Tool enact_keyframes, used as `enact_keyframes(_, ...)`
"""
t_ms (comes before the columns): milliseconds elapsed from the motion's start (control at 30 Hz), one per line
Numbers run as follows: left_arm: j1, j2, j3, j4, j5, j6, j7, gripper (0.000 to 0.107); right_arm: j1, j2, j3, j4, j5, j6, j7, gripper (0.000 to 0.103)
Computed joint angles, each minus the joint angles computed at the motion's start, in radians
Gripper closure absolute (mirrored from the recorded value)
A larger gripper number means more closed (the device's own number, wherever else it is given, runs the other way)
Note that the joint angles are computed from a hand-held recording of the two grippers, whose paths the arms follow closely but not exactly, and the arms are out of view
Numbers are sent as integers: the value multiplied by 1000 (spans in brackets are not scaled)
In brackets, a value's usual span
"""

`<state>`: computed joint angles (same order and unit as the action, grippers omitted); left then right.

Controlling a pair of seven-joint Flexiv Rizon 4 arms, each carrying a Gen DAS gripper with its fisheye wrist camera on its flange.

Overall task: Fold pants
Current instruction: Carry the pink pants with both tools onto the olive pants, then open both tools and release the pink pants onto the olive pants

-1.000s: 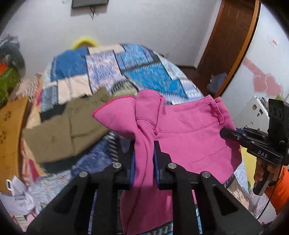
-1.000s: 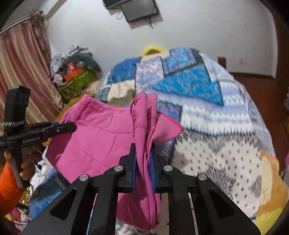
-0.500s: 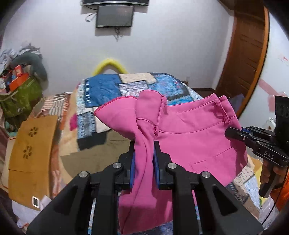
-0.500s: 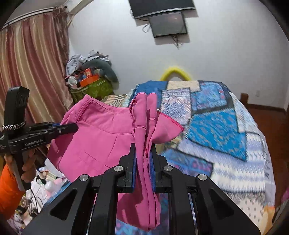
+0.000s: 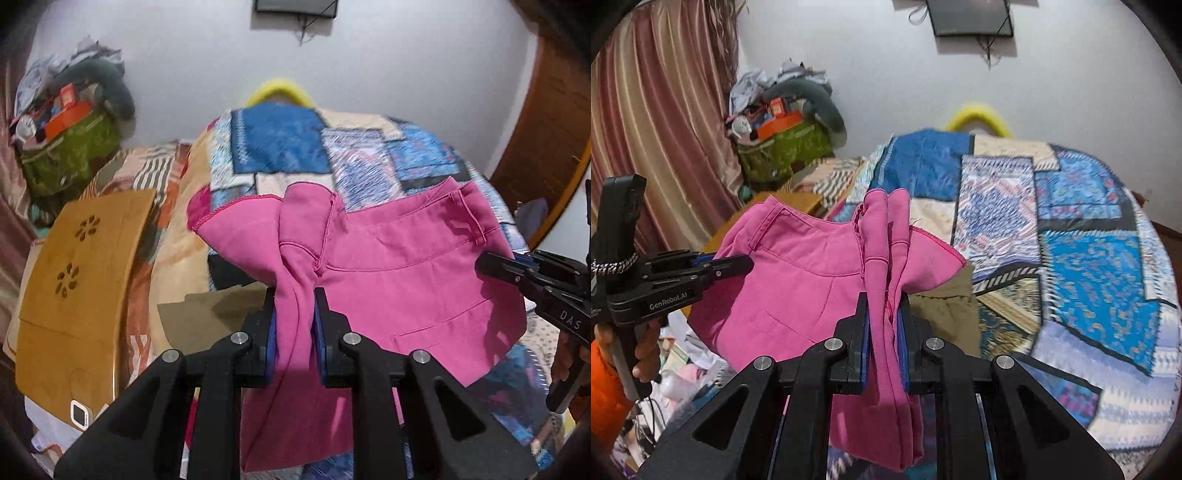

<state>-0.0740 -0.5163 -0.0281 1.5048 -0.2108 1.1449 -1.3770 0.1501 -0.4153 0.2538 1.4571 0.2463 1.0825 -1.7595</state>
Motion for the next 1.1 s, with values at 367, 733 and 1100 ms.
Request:
enact_keyframes(367, 21, -152, 14, -99, 9, -60, -21, 88, 49, -164, -33, -127, -98, -107, 54, 92)
enact_keyframes(733, -26, -178, 121, -102, 126, -16, -128, 43, 56, -185, -69, -136, -180, -180, 121, 84)
enact_keyframes(1100, 29, -27, 70, 40, 134, -8, -92, 42, 15, -38, -53, 8, -159, -83, 139, 65)
